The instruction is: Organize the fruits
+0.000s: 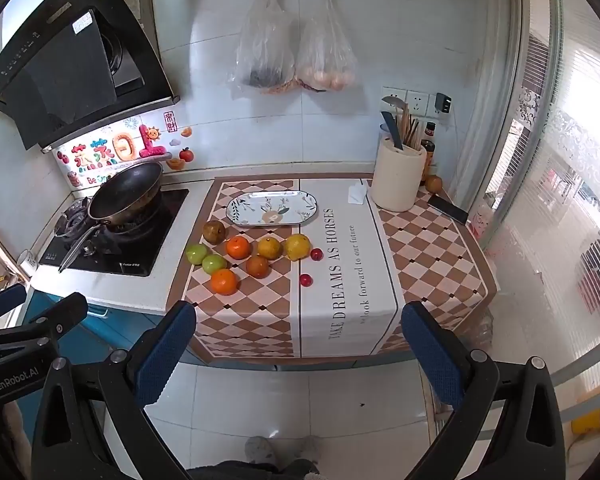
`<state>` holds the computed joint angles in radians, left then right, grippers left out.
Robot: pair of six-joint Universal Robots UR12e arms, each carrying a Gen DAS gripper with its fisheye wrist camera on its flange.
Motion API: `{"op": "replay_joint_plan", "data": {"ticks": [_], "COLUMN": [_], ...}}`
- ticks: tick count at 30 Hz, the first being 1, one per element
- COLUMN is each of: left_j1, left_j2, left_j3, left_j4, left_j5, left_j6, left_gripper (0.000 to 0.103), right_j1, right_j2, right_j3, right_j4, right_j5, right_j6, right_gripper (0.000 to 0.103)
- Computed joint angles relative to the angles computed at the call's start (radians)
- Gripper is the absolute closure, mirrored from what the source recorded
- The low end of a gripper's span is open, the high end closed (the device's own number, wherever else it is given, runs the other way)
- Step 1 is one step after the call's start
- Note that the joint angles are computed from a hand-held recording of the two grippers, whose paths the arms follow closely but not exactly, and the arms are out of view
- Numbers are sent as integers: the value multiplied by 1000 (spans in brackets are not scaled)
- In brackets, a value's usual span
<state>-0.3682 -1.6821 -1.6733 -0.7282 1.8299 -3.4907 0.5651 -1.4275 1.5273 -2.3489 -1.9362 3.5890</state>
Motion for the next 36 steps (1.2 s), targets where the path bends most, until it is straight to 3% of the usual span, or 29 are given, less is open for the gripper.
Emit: {"op": "replay_joint_plan", "data": {"ticks": [36], "left_j1": [-3], "left_j2": [-13], "left_j3": [24], "left_j4": [-26], "left_j5": [29], "left_j6": [-3], "left_gripper": [0], "right_j1": [-15], "right_j2": [6], "right_j3": [0], "right_j4": [6], "right_j5": [43], "right_j6": [2], "right_gripper": [0]}}
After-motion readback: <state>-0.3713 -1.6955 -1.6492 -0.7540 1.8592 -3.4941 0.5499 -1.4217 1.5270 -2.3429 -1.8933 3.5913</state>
